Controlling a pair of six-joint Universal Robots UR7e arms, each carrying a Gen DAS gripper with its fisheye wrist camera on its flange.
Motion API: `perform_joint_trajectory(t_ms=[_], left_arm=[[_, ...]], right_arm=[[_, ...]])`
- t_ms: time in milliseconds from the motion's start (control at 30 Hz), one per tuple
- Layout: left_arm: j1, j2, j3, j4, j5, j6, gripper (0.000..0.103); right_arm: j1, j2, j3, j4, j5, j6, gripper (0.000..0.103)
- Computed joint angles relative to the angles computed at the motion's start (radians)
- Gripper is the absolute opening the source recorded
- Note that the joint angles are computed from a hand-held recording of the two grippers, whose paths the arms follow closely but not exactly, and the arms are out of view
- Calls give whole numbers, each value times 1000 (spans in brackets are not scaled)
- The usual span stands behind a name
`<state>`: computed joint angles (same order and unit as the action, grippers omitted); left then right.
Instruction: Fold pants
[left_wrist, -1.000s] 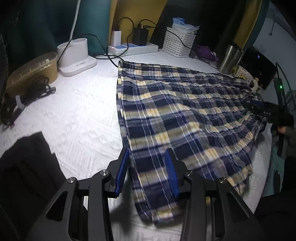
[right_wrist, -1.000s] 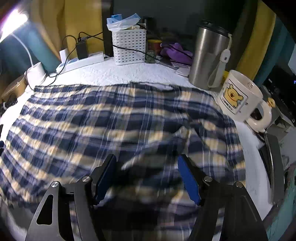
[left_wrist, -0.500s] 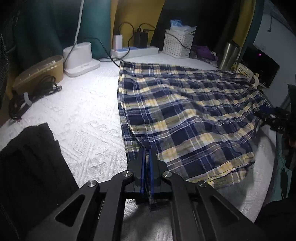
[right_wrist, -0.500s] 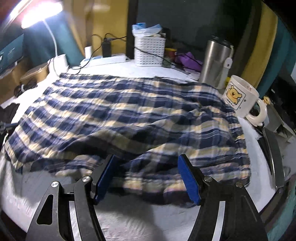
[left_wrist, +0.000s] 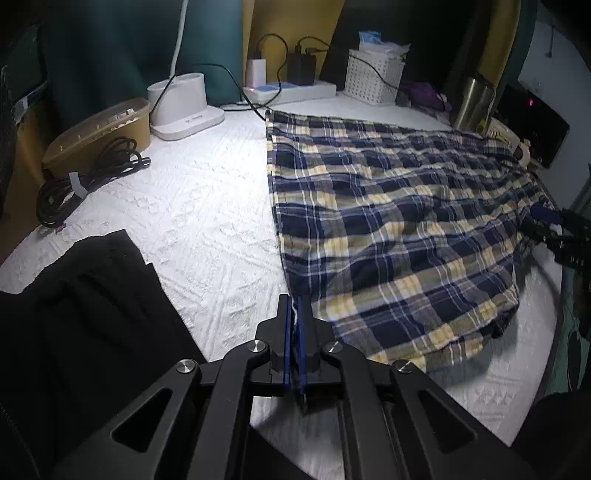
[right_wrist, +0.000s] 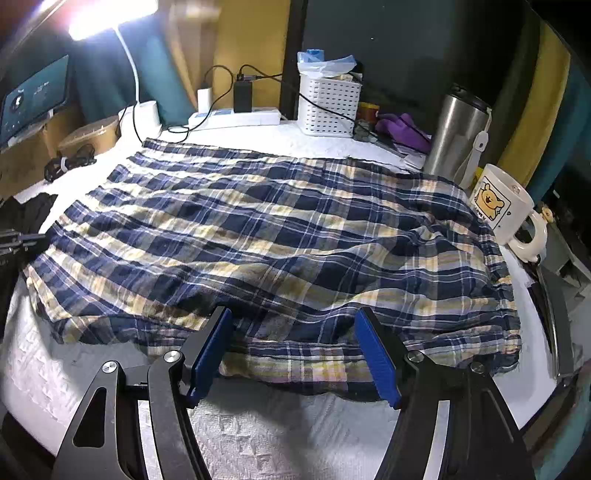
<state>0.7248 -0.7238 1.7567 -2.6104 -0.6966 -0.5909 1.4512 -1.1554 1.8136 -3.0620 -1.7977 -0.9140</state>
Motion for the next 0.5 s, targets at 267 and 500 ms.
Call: perform_joint_trajectory(t_ms=[267,500], left_arm=[[-13,-38,-20,-2,59,40,37],[54,56,-195,-57,24,239,37]], right_arm=[[8,0,-35,12,5,13,71],[-1,39,-98,55,-5,43,71]])
